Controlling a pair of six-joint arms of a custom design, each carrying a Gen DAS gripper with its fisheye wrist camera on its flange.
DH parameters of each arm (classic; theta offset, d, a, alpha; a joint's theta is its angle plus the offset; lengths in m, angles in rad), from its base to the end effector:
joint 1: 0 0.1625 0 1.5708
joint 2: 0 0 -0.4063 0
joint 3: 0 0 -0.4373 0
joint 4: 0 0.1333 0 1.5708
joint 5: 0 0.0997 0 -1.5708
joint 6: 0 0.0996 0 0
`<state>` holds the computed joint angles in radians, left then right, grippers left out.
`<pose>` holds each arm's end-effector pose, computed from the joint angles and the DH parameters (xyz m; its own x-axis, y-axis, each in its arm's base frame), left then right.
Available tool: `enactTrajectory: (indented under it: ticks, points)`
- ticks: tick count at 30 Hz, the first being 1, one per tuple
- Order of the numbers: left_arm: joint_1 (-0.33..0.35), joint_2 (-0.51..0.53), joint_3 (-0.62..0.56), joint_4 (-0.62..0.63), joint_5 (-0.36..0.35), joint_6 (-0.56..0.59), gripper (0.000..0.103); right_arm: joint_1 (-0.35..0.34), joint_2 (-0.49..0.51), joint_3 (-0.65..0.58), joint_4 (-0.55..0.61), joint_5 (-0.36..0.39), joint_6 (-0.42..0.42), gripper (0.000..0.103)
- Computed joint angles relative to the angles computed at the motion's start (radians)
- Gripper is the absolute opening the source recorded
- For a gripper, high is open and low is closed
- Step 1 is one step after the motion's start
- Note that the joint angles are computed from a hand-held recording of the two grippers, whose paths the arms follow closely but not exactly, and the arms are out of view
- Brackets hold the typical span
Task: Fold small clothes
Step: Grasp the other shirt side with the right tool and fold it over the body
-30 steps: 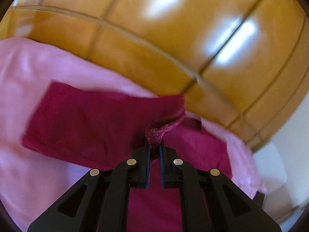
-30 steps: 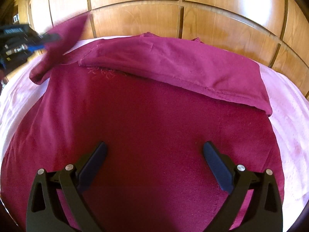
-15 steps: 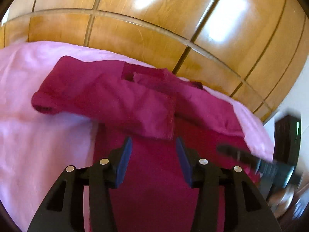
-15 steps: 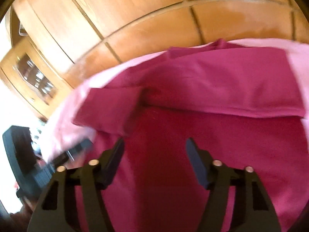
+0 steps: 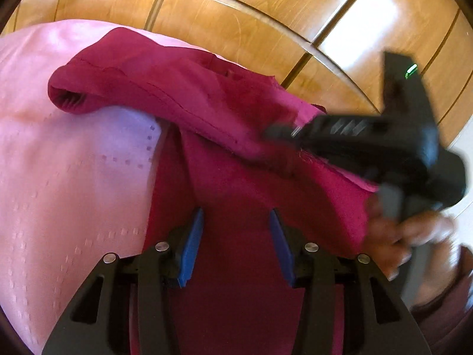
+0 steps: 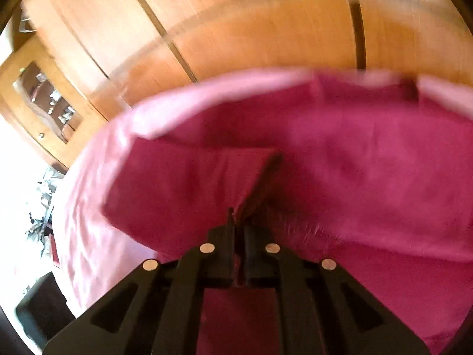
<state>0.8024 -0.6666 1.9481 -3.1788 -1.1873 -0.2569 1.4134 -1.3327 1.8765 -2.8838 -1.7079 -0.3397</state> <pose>-0.2722 -0.5270 -0.0609 -0.8928 0.3669 -0.2613 0.4461 0.8005 -0.4003 0.0225 -0.6215 0.3295 -0.9459 -0.0015 0.3243 -0.2148 0.7521 -0.6231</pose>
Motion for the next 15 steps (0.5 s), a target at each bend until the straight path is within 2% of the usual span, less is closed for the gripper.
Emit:
enactTrajectory:
  ticks: [3, 7, 11, 15]
  points:
    - [-0.003, 0.001, 0.004, -0.005, 0.006, 0.004, 0.046, 0.004, -0.082, 0.006, -0.024, 0.045, -0.037, 0.004]
    - [-0.003, 0.004, 0.004, -0.010, 0.000, -0.001, 0.046, -0.021, -0.153, -0.004, -0.043, 0.032, -0.050, 0.004]
    - [-0.008, 0.006, 0.005, -0.008, 0.009, -0.002, 0.046, -0.082, -0.202, 0.001, -0.045, -0.007, -0.042, 0.004]
    - [-0.011, 0.005, 0.003, 0.001, 0.015, -0.004, 0.046, -0.163, -0.221, 0.002, -0.030, -0.032, 0.003, 0.004]
